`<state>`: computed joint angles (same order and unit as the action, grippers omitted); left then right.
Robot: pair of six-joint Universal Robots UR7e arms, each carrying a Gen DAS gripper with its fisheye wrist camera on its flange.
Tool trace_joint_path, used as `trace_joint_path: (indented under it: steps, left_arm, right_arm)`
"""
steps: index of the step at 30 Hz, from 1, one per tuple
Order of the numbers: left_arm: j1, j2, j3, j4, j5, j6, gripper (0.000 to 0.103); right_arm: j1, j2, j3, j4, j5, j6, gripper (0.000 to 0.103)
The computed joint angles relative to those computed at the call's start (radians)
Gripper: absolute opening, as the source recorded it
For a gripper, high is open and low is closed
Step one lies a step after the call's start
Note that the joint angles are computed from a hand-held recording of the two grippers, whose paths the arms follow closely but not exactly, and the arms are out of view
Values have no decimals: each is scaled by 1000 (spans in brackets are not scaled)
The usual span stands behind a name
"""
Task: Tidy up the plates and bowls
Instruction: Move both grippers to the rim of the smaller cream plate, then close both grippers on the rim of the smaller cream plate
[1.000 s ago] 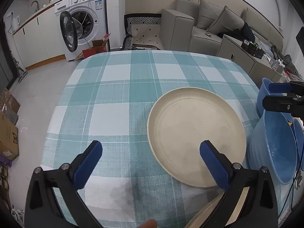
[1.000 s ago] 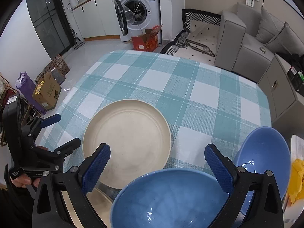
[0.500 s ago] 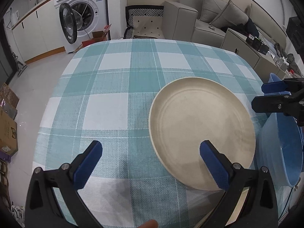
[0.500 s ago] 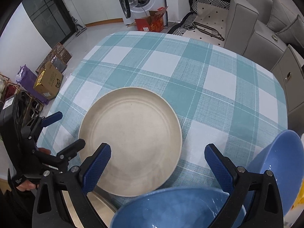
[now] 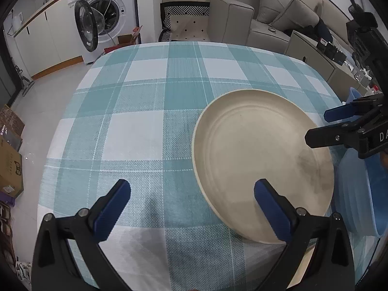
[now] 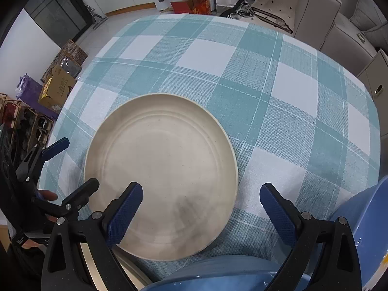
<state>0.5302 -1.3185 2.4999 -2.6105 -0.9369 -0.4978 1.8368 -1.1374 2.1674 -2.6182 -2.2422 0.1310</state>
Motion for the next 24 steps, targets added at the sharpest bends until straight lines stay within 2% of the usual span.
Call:
trace_joint_path:
  steps: [3, 5, 8, 11, 12, 14, 16, 18, 24]
  left_arm:
    - [5, 3, 0, -10, -16, 11, 100]
    - [13, 4, 0, -21, -37, 21, 94]
    - [21, 7, -1, -24, -63, 19, 88]
    - [18, 9, 1, -18, -60, 11, 86]
    - [17, 9, 3, -21, -63, 14, 83]
    - [21, 10, 1, -11, -76, 15, 69]
    - [26, 12, 0, -7, -86, 17, 63]
    - [35, 8, 3, -13, -112, 23, 62]
    - [22, 0, 17, -19, -118, 24, 49]
  right_arm:
    - [-9, 4, -4, 10, 6, 5, 94]
    - [-16, 5, -4, 5, 14, 6, 90]
    - [-24, 0, -3, 17, 26, 11, 85]
    - [-29, -4, 0, 17, 34, 12, 81]
    - [-30, -5, 1, 16, 35, 11, 79]
    - [-30, -7, 4, 21, 38, 12, 74]
    - [-30, -8, 7, 21, 41, 12, 70]
    - [-30, -8, 9, 22, 48, 10, 68]
    - [-26, -10, 16, 15, 36, 14, 58]
